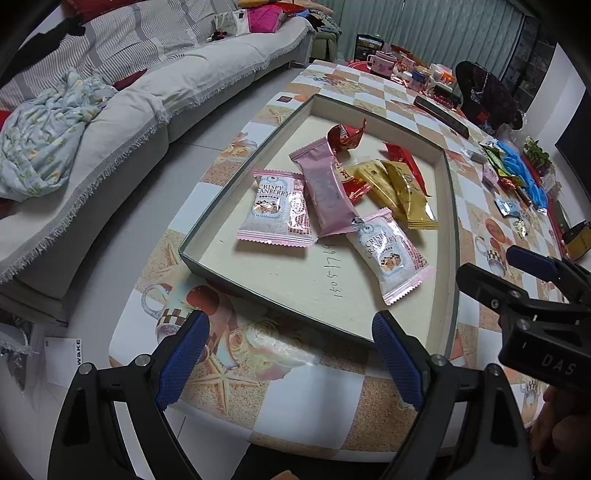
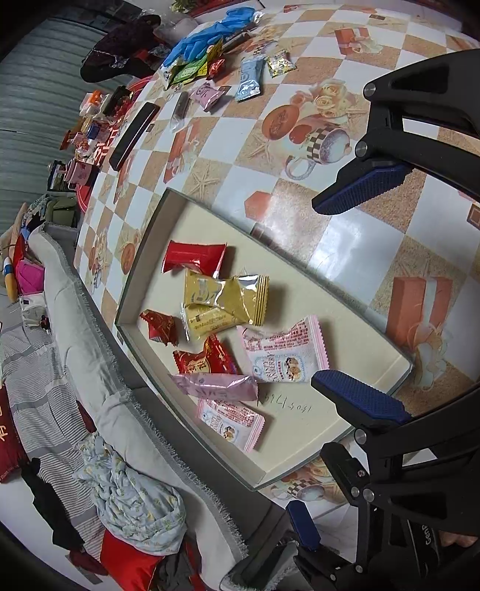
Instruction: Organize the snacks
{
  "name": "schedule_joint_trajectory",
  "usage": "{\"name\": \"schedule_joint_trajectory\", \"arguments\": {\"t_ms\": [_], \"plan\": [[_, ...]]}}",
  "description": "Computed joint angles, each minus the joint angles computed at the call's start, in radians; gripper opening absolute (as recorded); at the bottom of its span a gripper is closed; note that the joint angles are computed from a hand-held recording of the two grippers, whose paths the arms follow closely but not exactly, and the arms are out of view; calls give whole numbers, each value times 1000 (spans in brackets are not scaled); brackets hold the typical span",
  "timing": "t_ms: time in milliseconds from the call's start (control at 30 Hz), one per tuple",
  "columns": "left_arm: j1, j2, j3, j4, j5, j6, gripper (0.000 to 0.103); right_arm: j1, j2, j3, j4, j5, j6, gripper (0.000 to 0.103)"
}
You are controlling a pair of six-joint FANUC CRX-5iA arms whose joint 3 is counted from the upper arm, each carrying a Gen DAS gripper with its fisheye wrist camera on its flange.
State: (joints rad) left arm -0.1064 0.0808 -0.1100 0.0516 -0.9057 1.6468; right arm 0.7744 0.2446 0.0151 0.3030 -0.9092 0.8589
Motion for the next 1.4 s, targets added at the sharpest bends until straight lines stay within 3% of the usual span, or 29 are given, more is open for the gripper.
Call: {"name": "schedule_joint_trajectory", "arguments": {"t_ms": [900,1400], "plan": [[-57,21,49,-44,-42,11,92,-26,-53,-47,-27,38,22,87],[-156,30,88,-111,-26,68,92,-82,-152,-176,-16,85,-34,87]]}}
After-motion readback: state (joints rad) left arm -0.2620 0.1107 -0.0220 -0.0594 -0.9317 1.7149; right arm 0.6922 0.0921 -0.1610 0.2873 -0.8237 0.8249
